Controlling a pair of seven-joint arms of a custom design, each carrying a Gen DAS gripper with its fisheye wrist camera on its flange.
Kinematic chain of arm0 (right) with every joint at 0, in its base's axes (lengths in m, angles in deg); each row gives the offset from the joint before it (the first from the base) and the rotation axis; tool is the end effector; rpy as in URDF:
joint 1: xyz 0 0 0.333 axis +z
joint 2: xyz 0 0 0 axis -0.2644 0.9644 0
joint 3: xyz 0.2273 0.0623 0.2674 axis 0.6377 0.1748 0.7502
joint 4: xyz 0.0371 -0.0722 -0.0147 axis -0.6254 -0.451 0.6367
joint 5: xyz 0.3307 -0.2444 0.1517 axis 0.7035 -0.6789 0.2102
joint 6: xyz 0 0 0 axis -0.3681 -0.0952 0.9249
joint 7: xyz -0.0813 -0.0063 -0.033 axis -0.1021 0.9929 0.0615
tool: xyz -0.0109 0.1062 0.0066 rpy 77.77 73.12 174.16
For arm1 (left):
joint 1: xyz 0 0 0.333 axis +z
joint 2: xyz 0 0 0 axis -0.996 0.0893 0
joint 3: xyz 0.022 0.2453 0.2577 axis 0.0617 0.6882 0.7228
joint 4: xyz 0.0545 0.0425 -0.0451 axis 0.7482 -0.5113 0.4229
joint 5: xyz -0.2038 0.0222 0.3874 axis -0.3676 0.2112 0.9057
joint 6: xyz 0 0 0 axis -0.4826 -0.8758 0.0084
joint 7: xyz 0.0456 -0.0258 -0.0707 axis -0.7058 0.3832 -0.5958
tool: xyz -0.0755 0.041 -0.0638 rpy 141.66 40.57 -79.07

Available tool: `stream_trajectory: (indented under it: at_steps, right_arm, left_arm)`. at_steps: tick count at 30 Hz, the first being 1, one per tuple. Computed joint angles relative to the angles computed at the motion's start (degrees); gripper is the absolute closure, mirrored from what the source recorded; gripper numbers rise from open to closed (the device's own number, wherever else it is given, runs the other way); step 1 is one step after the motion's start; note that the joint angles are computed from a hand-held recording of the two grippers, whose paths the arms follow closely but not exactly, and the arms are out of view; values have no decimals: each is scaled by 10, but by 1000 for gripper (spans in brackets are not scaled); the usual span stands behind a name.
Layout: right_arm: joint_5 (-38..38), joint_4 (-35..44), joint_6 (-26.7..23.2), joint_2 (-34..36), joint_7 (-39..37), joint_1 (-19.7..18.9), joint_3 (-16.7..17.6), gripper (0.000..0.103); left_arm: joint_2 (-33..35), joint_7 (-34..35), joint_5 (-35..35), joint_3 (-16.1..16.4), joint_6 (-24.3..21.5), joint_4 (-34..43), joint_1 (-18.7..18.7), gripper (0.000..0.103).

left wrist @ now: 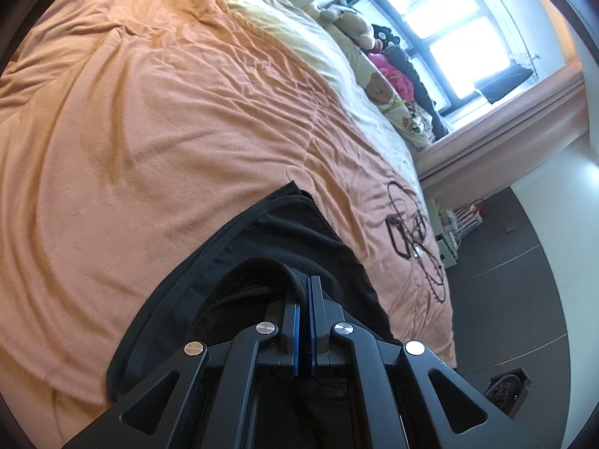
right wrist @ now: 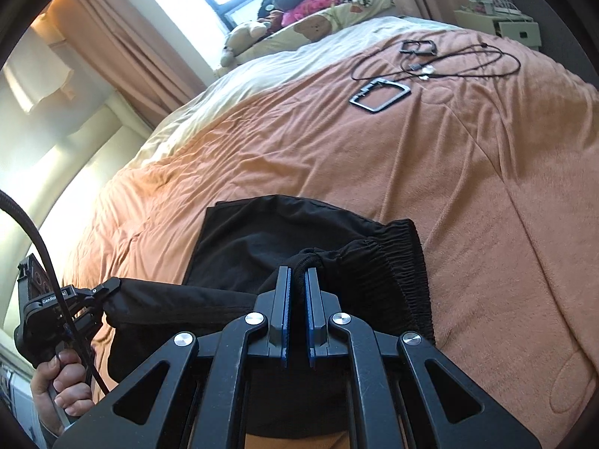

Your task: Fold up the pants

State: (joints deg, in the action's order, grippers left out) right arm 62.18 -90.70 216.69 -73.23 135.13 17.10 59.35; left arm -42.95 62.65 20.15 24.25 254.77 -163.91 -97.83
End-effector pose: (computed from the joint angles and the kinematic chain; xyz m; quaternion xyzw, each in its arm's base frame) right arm 0.4299 0.0825 0.5228 -0.5810 0.6693 -0.0949 0.4533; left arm 0.5669 -0.1998 0.4667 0.7702 -0.4571 0.4448 0.0009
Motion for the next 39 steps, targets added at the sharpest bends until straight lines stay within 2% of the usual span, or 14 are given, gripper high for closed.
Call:
stream_trajectory:
  at_steps: [2,3,5,6,7,8,9,11,14,18,24,26,35,39]
  right_arm:
    - [8,10,2,19,4,5,-5,99]
    - [8,16,-1,30,10,-2,-1,99]
    - [25,27,-9,42,4,10,-15,96]
    - [37,32,-16,44,-6,21,-25,89]
    - [43,34,-21,45,-10,18,-22,82]
    - [46,34,-23,44,-15,11,-16,62]
    - [47,30,-14,38,-23,6,-8,40]
    - [45,21,7,28,-40,3,-5,31]
    - [20,14,-8,17,-50,-12,2,31]
    - [-18,15,-46,15,-61,-48,24,31]
    - [-42,24,-101,13,-74,-89,46,31]
    - [-44,27,-118,14,-77,-99,51,31]
    - [-44,37,-140,25,-93,-122,72,31]
    - [-41,40,-139,32,-101,-124,72,31]
  left_arm:
    - [21,-53,66,-2,-10,11,9,99]
    - [31,-120,144,14,-9,12,0,99]
    - [44,-240,292,37,-24,15,-6,89]
    - [48,-273,333,43,-34,17,-6,85]
    - [50,-276,338,38,-39,19,2,73]
    - [49,-265,329,27,-37,18,12,64]
    - [47,-264,336,21,-32,14,19,61]
    - [37,-321,417,33,-32,3,16,48]
    - [26,-340,478,30,-47,0,25,44]
    - [13,-277,506,21,-115,7,35,44]
    - [2,-202,553,20,-180,10,31,43]
    - [3,-200,576,21,-197,13,31,36]
    - [18,-165,661,21,-269,29,24,34]
    - [40,-174,710,23,-293,48,20,34]
